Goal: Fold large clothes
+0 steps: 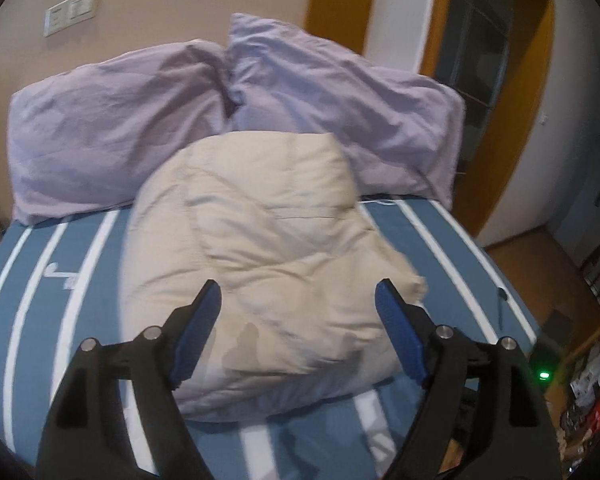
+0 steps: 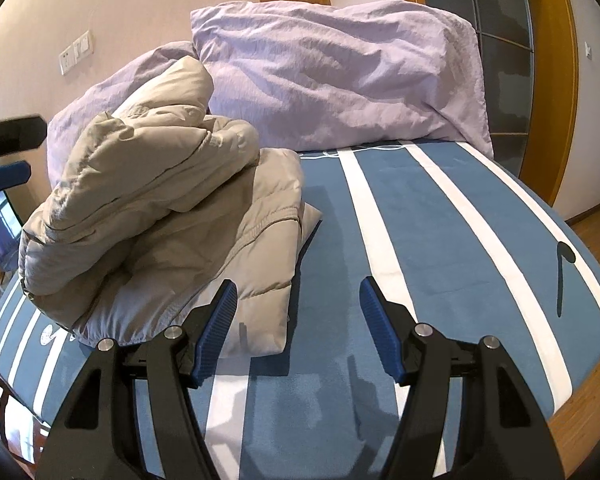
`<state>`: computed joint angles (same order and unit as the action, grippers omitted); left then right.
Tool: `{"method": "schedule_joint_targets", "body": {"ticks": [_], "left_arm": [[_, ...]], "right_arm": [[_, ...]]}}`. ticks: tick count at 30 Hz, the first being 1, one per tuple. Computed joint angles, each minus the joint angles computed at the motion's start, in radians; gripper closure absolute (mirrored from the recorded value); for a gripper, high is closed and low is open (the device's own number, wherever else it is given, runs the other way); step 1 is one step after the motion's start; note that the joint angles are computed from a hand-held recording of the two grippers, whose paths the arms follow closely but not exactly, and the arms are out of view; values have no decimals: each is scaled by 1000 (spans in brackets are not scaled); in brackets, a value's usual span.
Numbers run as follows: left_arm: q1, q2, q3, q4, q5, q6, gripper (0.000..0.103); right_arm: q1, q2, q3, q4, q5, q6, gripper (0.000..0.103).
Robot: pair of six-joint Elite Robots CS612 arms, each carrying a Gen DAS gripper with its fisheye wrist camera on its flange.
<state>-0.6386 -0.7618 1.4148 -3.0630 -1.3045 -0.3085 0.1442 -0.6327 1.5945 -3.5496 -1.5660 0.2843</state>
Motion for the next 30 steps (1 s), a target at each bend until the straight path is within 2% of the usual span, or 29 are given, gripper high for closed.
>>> {"method": "schedule_joint_targets", "body": {"ticks": [5, 9, 12, 15, 26, 30], "left_arm": [[12, 12, -16, 51, 88, -26, 24], [22, 31, -35, 90, 127, -48, 24], [34, 49, -53, 113, 93, -70, 23], [28, 62, -56, 96, 105, -43, 23], [20, 92, -60, 75, 48, -1, 23], [19, 95, -64, 82, 35, 6, 23]], "right_arm": [[-2, -1, 2, 5, 2, -4, 38], [-4, -2, 3, 7, -1, -4, 38], [-7, -2, 3, 9, -6, -4, 38], [-11, -3, 1, 14, -13, 5, 38], [-25, -10, -28, 10, 7, 14, 39], [-23, -10, -52, 14, 47, 7, 47]]}}
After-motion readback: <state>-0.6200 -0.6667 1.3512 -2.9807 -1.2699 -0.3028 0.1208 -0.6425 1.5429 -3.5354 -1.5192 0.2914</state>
